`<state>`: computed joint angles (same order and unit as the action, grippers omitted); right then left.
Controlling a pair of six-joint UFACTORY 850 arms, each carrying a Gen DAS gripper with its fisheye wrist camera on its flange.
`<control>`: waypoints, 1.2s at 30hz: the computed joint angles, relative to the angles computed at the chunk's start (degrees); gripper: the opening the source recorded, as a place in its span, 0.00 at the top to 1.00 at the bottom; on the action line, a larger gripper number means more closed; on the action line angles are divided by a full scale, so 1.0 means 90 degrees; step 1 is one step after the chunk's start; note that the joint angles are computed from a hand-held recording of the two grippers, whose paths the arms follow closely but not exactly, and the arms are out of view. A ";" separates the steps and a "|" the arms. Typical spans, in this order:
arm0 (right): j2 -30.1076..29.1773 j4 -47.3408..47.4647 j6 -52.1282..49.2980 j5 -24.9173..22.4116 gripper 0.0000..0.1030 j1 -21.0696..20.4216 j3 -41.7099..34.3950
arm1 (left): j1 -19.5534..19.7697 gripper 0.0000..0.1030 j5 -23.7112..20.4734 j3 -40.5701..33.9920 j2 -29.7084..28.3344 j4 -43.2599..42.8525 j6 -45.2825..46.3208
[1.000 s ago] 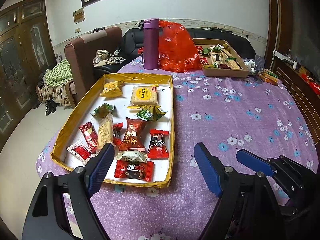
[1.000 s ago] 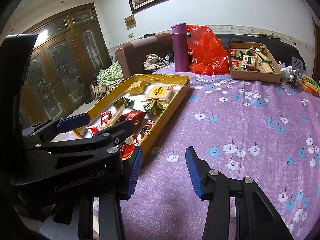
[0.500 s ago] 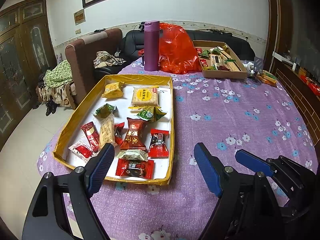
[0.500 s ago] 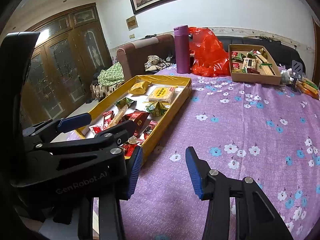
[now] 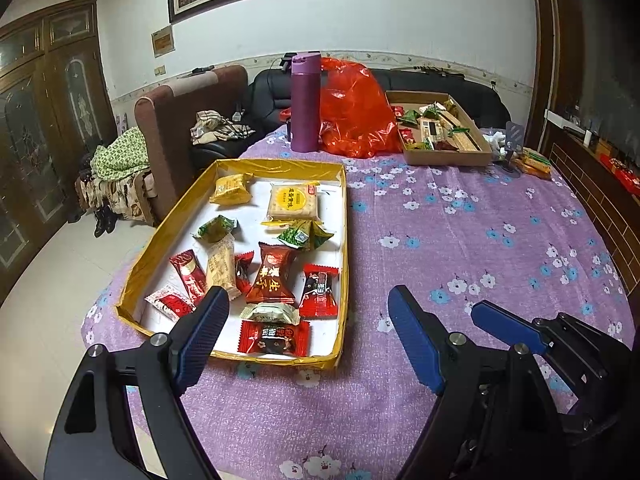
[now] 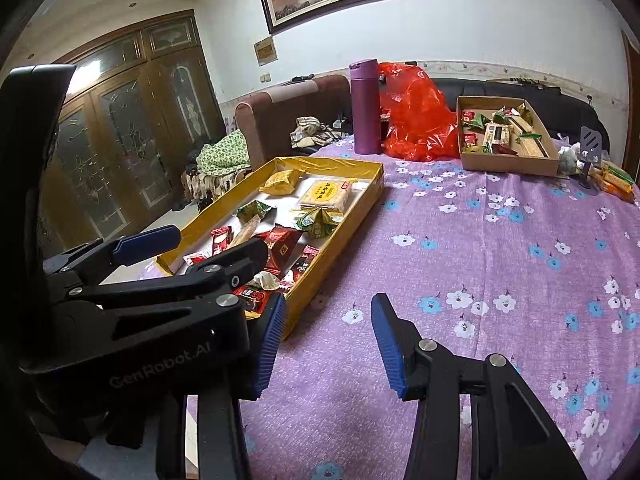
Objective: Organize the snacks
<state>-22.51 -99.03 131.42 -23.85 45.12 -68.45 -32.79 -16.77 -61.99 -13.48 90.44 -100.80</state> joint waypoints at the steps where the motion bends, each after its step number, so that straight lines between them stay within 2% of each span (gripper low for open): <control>1: 0.0005 -0.0015 0.0015 -0.0004 0.55 0.0002 0.0005 | -0.0012 0.20 -0.0033 0.0019 0.0013 0.0143 -0.0154; 7: 0.0008 -0.0047 0.0042 -0.0026 0.52 0.0017 0.0017 | -0.0025 0.20 -0.0229 0.0192 0.0148 0.1219 -0.1271; 14: 0.0002 -0.0050 0.0051 0.0001 0.51 0.0006 0.0022 | 0.0007 0.20 -0.0257 0.0237 0.0152 0.1590 -0.1715; 16: -0.0004 -0.0074 0.0089 0.0009 0.51 -0.0002 0.0027 | -0.0020 0.20 -0.0441 0.0298 0.0184 0.1934 -0.2111; 17: -0.0010 -0.0084 0.0109 0.0014 0.51 -0.0007 0.0026 | -0.0064 0.20 -0.0658 0.0383 0.0237 0.2167 -0.2380; 20: -0.0010 -0.0224 0.0254 0.0024 0.51 -0.0027 0.0043 | -0.0371 0.19 -0.2055 0.0703 0.0415 0.2731 -0.3046; 21: -0.0012 -0.0284 0.0307 0.0030 0.51 -0.0036 0.0046 | -0.0490 0.13 -0.2561 0.0808 0.0481 0.2827 -0.3178; 23: -0.0015 -0.0458 0.0464 0.0045 0.51 -0.0040 0.0063 | -0.0601 0.00 -0.3074 0.0988 0.0585 0.3112 -0.3517; 24: -0.0016 -0.0519 0.0513 0.0054 0.51 -0.0039 0.0068 | -0.0597 0.00 -0.3143 0.1114 0.0663 0.3432 -0.3832; 27: -0.0041 -0.0668 0.0559 0.0072 0.51 -0.0030 0.0062 | -0.0475 0.00 -0.2734 0.1205 0.0713 0.3823 -0.4191; 30: -0.0088 -0.0584 0.0370 0.0067 0.51 -0.0007 0.0024 | -0.0303 0.00 -0.1925 0.1023 0.0590 0.3784 -0.4052; 32: -0.0112 -0.0547 0.0271 0.0054 0.51 0.0002 0.0013 | -0.0217 0.00 -0.1595 0.0937 0.0528 0.3773 -0.4085; 34: -0.0129 -0.0490 0.0174 0.0018 0.50 0.0004 0.0012 | -0.0180 0.00 -0.1448 0.0859 0.0469 0.3592 -0.3929; 36: -0.0131 -0.0495 0.0190 0.0030 0.48 -0.0014 0.0025 | -0.0235 0.00 -0.1563 0.0800 0.0402 0.3156 -0.3513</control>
<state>-23.69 -103.49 133.13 -23.58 44.99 -68.22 -34.91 -30.83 -54.80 -9.86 118.84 -132.41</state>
